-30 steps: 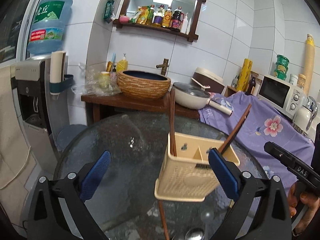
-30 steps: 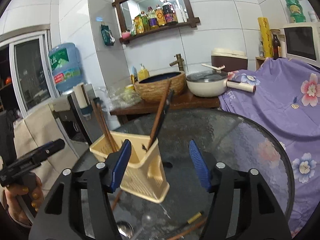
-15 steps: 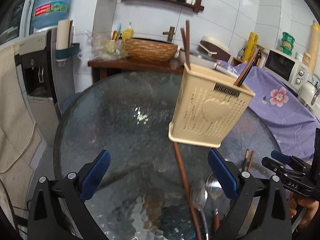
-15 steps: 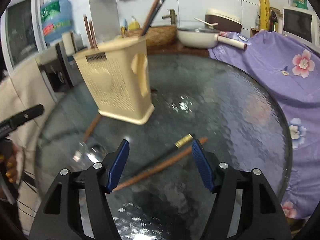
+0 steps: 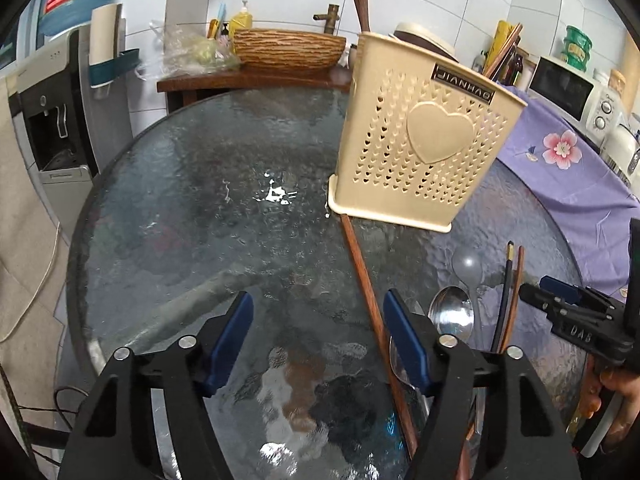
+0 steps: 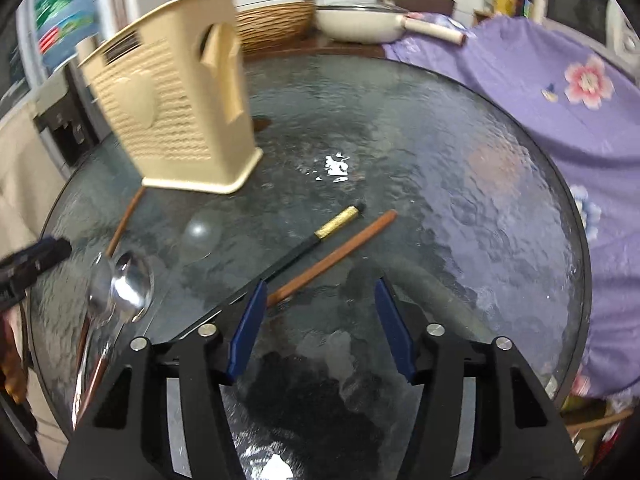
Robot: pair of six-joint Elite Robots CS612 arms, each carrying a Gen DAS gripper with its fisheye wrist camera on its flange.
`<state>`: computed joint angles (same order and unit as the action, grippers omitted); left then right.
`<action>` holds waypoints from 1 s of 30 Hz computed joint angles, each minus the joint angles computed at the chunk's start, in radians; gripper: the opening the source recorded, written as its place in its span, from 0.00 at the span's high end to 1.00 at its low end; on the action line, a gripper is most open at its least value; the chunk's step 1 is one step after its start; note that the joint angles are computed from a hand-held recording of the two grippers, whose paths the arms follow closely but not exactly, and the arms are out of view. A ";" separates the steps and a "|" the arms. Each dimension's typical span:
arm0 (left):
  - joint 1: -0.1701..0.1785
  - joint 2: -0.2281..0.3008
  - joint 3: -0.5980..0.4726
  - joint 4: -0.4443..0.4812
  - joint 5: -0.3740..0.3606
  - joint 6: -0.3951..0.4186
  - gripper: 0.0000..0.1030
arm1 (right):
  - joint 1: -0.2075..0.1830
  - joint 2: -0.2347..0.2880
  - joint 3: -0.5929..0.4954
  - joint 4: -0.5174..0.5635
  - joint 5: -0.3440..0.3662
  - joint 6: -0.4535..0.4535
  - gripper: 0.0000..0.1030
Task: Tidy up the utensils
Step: 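Grasp a brown chopstick with the left tool while the right tool grasps another brown chopstick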
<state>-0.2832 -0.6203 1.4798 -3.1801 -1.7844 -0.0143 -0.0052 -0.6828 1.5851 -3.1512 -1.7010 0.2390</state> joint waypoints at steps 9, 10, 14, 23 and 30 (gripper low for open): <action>-0.021 0.023 -0.069 0.074 0.028 0.040 0.44 | -0.021 0.011 -0.045 0.072 0.050 0.038 0.58; -0.024 0.026 -0.076 0.082 0.038 0.047 0.45 | -0.024 0.013 -0.053 0.080 0.061 0.042 0.60; -0.033 0.039 -0.107 0.121 0.061 0.067 0.48 | -0.040 0.013 -0.064 0.098 0.110 0.069 0.70; -0.034 0.052 -0.132 0.151 0.066 0.070 0.49 | -0.062 0.014 -0.079 0.126 0.151 0.074 0.78; -0.030 0.058 -0.144 0.155 0.075 0.059 0.51 | -0.099 0.041 -0.135 0.175 0.364 0.119 0.89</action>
